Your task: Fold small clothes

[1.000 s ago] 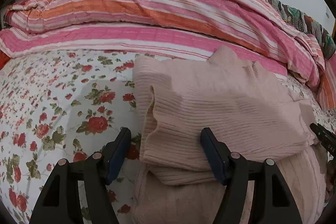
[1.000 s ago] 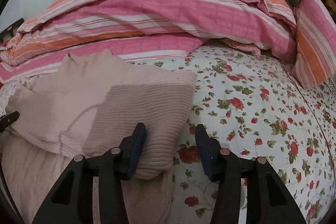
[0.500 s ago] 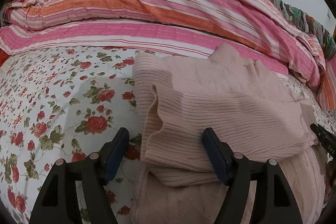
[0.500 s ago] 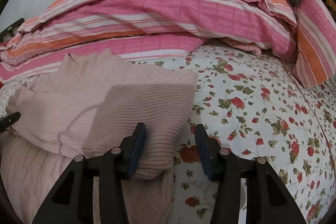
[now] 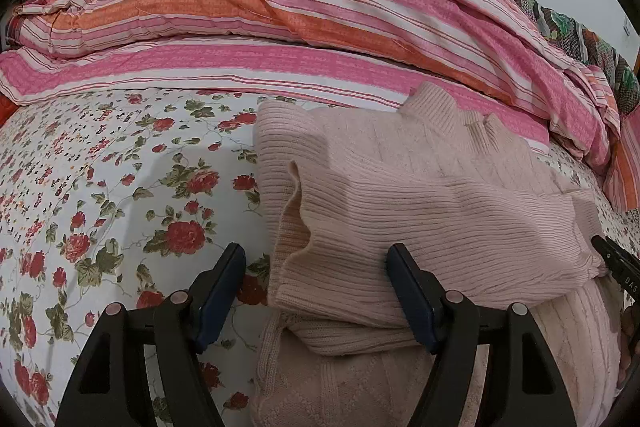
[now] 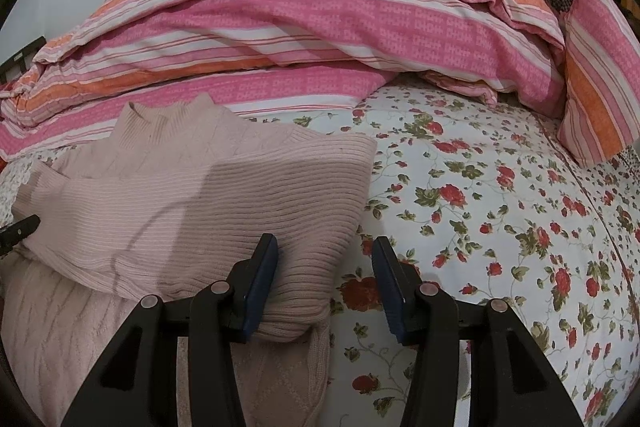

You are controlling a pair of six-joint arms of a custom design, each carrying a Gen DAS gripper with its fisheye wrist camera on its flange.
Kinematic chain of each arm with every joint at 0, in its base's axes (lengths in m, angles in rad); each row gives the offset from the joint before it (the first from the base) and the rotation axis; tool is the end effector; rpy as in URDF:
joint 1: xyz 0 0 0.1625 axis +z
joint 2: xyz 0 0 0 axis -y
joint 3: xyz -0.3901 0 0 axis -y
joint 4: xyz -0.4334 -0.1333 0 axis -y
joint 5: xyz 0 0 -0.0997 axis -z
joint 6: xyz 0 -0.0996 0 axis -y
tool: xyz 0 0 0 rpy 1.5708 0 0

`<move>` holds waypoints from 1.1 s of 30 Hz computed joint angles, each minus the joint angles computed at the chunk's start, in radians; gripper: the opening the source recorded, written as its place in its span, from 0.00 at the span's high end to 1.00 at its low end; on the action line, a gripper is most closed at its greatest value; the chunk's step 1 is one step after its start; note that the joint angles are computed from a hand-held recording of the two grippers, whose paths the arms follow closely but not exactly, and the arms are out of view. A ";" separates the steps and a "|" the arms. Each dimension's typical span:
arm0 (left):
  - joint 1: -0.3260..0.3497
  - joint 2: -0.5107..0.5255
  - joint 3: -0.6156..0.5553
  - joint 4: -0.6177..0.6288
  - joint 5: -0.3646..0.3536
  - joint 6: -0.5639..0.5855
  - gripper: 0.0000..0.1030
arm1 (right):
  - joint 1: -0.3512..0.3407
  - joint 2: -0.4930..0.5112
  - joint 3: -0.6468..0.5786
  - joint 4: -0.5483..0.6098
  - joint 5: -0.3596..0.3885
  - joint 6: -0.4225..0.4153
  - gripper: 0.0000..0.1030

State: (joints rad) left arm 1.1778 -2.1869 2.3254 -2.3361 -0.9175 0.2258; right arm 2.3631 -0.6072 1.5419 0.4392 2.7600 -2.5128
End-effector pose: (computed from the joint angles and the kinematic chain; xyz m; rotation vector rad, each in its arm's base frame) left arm 0.0523 -0.3800 0.4155 0.4830 2.3821 -0.8486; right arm 0.3757 -0.3131 -0.0194 0.0319 -2.1200 1.0915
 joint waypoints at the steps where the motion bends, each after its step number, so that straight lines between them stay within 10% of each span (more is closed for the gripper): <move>1: 0.000 0.000 0.000 0.000 0.000 0.001 0.30 | 0.000 0.000 0.000 0.000 -0.001 0.001 0.53; 33: 0.001 -0.001 0.005 -0.010 -0.001 0.004 0.30 | -0.004 -0.012 0.012 -0.027 -0.012 -0.013 0.52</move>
